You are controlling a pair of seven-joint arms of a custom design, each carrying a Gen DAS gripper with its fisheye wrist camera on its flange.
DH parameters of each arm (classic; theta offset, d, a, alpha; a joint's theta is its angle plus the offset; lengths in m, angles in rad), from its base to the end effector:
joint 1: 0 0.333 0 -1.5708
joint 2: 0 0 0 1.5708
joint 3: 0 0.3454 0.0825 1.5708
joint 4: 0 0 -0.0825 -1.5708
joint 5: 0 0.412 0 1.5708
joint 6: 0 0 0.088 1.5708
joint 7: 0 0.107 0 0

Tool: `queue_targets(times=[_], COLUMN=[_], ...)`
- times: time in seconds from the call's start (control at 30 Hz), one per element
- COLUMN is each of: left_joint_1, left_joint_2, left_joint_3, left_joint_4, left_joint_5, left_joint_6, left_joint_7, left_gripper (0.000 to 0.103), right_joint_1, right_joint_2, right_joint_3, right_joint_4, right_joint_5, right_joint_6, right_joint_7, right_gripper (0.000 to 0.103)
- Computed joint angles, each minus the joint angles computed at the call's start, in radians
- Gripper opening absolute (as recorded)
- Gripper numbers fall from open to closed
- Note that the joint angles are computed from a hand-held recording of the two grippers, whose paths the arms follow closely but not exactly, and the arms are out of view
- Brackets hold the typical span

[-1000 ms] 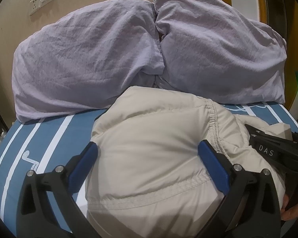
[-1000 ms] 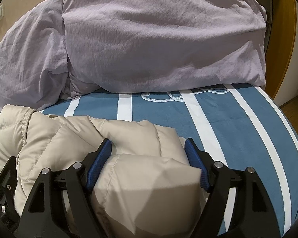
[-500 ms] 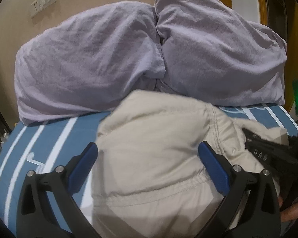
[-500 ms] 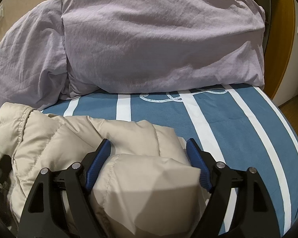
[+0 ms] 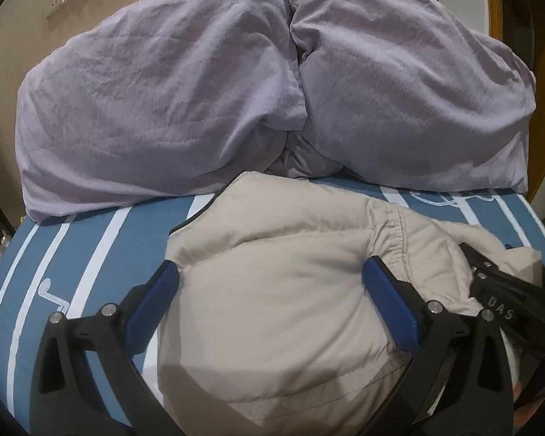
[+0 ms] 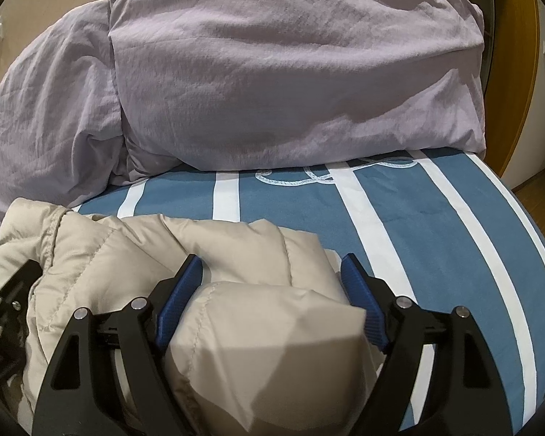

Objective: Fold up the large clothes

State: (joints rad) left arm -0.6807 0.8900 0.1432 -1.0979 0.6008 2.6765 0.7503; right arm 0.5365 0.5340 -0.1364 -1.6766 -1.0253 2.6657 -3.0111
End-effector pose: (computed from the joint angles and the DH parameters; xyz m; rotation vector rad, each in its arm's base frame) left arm 0.7061 -0.4984 0.3654 -1.4847 1.9309 -0.7762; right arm 0.6695 0.3261 0.3411 -1.3360 2.0825 -0.7642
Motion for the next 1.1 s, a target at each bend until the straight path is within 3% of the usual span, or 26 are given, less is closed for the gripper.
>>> queue_targets(times=[0.33,0.43,0.47,0.53,0.63,0.77,0.93,1.0,1.1], left_joint_1=[0.012,0.004,0.023,0.061,0.075,0.081,0.123,0.172,0.184], left_joint_2=[-0.007,-0.063,-0.112,-0.187,-0.278,-0.358,-0.4,-0.401,-0.392], left_joint_3=[-0.006,0.01,-0.012,-0.048,-0.045,-0.035,-0.077,-0.137,-0.157], left_joint_4=[-0.013,-0.091,-0.161,-0.274,-0.424,-0.547,-0.622,-0.63,-0.625], left_joint_5=[-0.017,-0.029,-0.022,-0.051,-0.074,-0.083,-0.156,-0.228,-0.296], left_joint_6=[0.027,0.057,0.089,0.157,0.242,0.288,0.309,0.306,0.302], left_joint_7=[0.004,-0.003,-0.01,0.015,0.043,0.11,0.204,0.272,0.328], left_gripper=[0.101,0.101,0.101,0.101,0.101,0.101,0.101,0.101,0.101], right_joint_1=[0.008,-0.032,-0.033,-0.019,-0.017,-0.073,-0.183,-0.308,-0.467], right_joint_2=[-0.001,-0.038,-0.064,-0.111,-0.176,-0.224,-0.245,-0.232,-0.197], right_joint_3=[0.004,0.022,0.014,-0.021,-0.055,-0.026,0.076,0.204,0.367], right_joint_4=[0.007,-0.053,-0.091,-0.158,-0.244,-0.317,-0.401,-0.433,-0.452], right_joint_5=[0.008,0.034,0.02,-0.048,-0.185,-0.216,-0.011,0.109,0.186], right_joint_6=[-0.037,0.067,0.116,0.203,0.318,0.431,0.524,0.57,0.628], right_joint_7=[-0.015,-0.034,-0.011,0.077,0.225,0.25,0.023,-0.099,-0.179], right_gripper=[0.081,0.082,0.082,0.094,0.096,0.101,0.102,0.102,0.102])
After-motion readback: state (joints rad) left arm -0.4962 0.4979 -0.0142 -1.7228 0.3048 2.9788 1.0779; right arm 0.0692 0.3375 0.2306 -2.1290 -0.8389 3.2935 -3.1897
